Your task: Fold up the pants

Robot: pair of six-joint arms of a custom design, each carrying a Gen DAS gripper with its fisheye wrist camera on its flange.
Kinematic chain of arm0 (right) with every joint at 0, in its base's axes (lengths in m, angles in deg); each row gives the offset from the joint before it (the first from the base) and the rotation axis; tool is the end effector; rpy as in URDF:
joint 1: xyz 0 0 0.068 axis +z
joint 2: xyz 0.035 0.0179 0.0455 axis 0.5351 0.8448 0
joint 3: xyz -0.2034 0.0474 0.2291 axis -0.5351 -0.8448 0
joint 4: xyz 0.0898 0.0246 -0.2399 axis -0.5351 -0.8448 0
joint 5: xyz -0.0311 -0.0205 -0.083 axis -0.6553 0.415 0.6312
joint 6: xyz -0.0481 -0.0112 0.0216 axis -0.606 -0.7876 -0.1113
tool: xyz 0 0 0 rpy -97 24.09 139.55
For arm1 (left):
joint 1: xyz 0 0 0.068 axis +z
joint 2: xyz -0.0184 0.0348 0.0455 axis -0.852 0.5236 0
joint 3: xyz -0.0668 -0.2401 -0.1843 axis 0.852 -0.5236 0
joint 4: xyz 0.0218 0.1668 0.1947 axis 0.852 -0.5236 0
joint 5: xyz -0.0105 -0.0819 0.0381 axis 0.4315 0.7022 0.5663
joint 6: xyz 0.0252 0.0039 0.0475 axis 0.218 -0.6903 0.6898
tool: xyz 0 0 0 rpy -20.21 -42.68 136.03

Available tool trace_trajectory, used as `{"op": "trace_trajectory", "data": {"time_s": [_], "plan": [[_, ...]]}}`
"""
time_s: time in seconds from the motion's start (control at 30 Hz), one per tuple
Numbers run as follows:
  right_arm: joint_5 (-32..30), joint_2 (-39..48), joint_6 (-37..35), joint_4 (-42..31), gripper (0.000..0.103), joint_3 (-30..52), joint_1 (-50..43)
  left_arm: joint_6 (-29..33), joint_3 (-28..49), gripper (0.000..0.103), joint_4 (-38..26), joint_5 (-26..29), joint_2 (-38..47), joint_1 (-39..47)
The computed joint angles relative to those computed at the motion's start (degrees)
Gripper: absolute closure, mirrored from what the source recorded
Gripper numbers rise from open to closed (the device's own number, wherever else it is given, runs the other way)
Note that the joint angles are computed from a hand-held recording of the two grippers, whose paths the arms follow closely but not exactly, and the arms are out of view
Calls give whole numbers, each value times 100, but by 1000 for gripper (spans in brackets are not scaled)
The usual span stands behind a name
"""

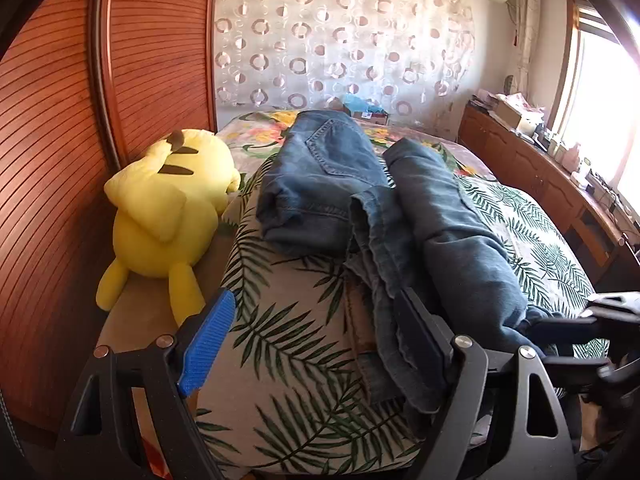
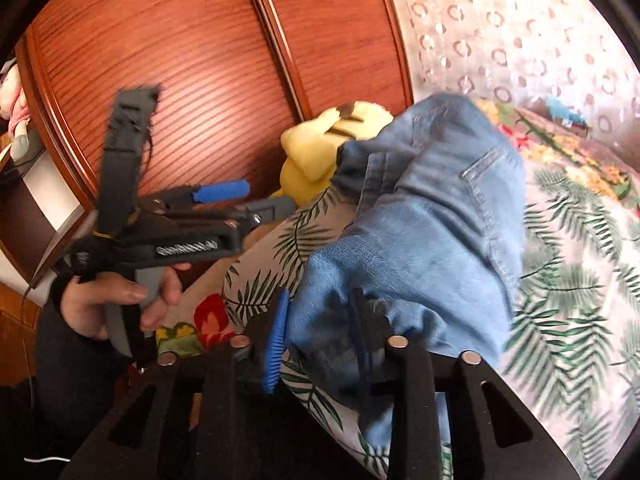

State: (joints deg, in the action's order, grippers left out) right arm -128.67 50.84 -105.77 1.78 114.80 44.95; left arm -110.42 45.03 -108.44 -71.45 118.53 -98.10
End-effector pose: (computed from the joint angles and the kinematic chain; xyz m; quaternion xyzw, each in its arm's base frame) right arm 0.3459 0.1039 0.2742 -0.4915 0.7509 0.3209 0.3027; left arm 0.2123 -0.1475 0.2341 -0.1836 0.8928 0.0316 0.4100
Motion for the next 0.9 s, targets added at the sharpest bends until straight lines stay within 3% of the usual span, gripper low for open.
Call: {"op": "trace_trajectory", "data": {"time_s": [0.17, 0.43, 0.6, 0.77, 0.9], "plan": [[-305, -305, -222, -137, 64, -10, -646, 281, 367, 21, -2, -11, 230, 2], [74, -310, 206, 689, 63, -88, -1062, 1268, 1058, 22, 499, 465, 853, 229], [182, -322, 362, 862, 63, -218, -1109, 1805, 1621, 47, 601, 1402, 1491, 639], [274, -218, 535, 954, 63, -171, -1039, 1942, 2125, 49, 169, 1816, 1971, 826], [285, -71, 561, 944, 63, -66, -1047, 1776, 2025, 49, 131, 2013, 2005, 885]]}}
